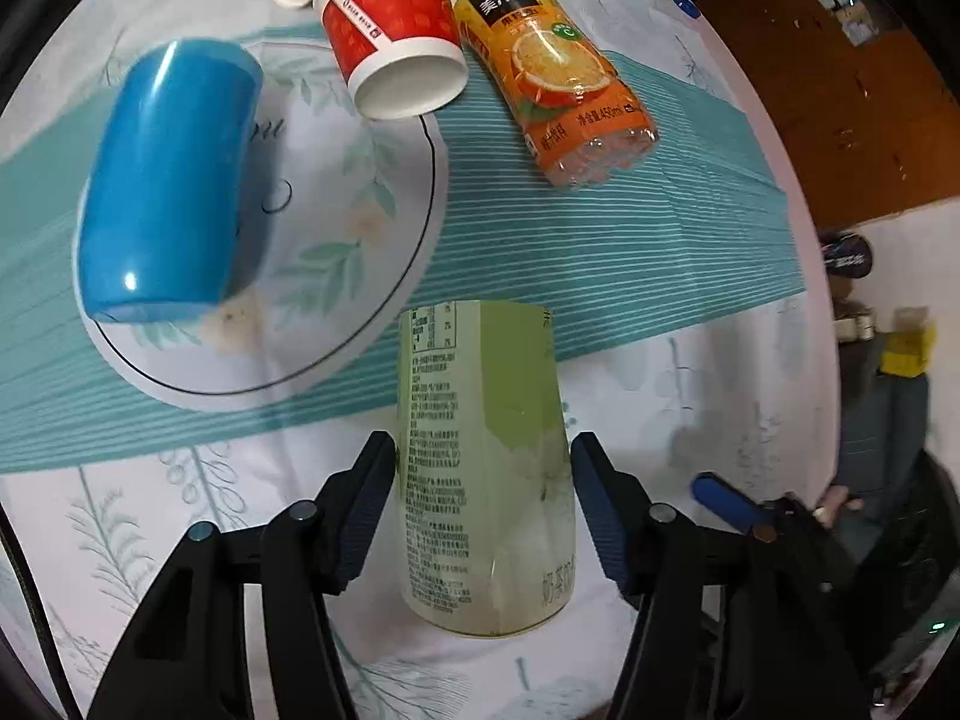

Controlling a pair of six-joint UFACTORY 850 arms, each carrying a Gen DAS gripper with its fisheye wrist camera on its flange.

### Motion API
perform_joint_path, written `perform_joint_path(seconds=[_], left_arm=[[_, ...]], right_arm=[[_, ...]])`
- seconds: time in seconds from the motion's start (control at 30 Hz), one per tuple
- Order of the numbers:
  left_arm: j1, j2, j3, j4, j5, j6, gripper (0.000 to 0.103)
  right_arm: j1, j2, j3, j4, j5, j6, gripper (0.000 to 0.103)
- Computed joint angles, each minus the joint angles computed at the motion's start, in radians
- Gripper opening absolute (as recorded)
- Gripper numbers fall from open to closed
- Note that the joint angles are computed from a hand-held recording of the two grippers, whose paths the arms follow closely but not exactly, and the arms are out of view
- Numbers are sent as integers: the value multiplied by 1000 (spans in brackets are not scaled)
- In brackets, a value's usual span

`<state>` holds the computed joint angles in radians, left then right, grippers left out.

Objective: Flip cup upright
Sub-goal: 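Lower the upright green cup onto the table with the left gripper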

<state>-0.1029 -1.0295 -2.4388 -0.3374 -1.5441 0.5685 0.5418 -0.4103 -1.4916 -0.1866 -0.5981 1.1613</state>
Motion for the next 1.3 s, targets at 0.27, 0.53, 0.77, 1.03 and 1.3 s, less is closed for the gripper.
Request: perform_joint_path(seconds=[0.27,0.53,0.77,1.03,1.3], left_arm=[[74,269,407,-245,348,241,58],[154,522,898,-731,724,882,57],[179,607,1080,-986,769,1240,55],[207,640,1113,-939,748,1196,55],[220,698,1181,-893,777,1215,57]], right_arm=[[-2,1,1,5,-4,-4,75],[5,0,9,-2,-18,0,75],[18,7,15,-47,-33,35,75],[31,10,18,-64,-39,51,75],[48,-4,-2,-85,-53,45,75]])
